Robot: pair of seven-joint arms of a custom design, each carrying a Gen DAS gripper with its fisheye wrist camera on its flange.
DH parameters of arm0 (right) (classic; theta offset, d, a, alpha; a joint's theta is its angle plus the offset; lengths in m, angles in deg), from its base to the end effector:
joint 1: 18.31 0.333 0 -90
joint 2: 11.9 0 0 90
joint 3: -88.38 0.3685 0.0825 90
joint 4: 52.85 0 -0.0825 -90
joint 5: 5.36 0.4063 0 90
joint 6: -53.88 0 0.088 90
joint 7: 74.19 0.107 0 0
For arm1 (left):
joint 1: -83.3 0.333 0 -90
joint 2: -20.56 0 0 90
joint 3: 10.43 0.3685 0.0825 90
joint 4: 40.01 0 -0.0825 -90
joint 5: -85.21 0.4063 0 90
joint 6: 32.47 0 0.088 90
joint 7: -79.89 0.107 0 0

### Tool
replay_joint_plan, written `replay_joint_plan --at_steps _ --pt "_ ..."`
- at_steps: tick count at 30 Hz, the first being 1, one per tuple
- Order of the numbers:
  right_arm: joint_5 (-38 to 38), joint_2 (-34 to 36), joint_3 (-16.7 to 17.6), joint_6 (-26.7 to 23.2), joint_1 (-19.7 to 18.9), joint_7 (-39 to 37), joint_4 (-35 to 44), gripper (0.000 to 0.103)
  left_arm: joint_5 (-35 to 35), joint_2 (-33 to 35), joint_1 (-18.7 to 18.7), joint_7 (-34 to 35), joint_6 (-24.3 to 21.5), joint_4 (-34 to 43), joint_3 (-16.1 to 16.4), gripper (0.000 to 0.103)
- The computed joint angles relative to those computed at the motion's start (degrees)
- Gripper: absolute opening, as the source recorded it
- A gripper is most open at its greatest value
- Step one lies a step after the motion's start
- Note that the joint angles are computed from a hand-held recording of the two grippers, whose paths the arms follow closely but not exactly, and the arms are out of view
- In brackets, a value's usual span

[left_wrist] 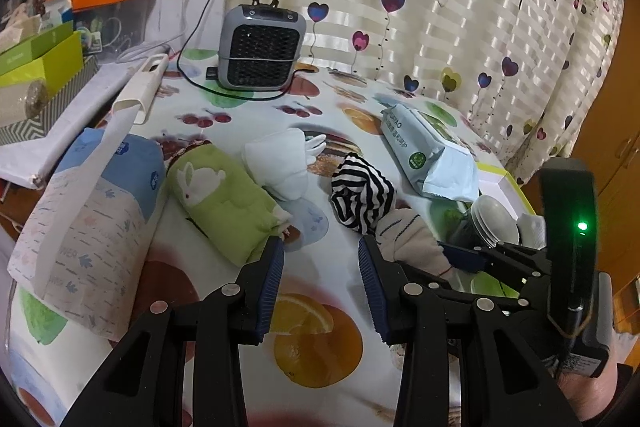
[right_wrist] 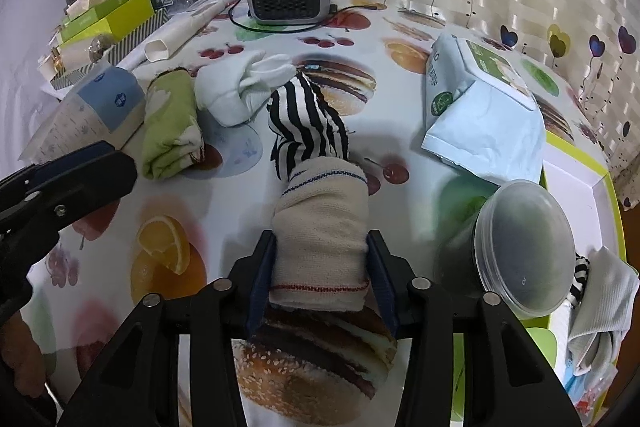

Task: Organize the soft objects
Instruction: 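Grasp the cream rolled sock with the right gripper while the left gripper approaches the striped sock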

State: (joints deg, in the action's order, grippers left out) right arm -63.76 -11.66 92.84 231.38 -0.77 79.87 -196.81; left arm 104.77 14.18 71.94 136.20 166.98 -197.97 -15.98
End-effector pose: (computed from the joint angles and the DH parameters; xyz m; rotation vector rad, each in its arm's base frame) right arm 0.4266 0.2488 0.3556 -2.0774 1.5755 -0.4598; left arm 0.4088 -0.1660 0.3799 -1.7825 1.9366 -1.0597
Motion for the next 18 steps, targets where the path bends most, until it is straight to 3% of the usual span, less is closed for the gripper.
replay_joint_plan --at_steps 5,8,11,18 --pt "-13.1 -1.8 0.3 1.6 -1.4 12.0 0.7 0.044 6.5 0.4 -1.9 -5.2 -0.4 1.2 3.1 0.038" --pt "-21.1 -3.6 1.1 2.0 -2.9 19.9 1.1 0.044 6.7 0.4 -1.2 -5.1 -0.2 1.7 2.1 0.038" --pt "-24.9 -5.5 1.4 2.5 -3.9 23.9 0.8 0.044 12.4 1.4 -2.1 -9.7 0.0 3.4 3.9 0.038" --pt "-32.2 -7.7 0.4 4.1 -5.1 31.4 1.1 0.044 22.4 6.1 0.4 -18.1 -2.5 9.8 1.4 0.043"
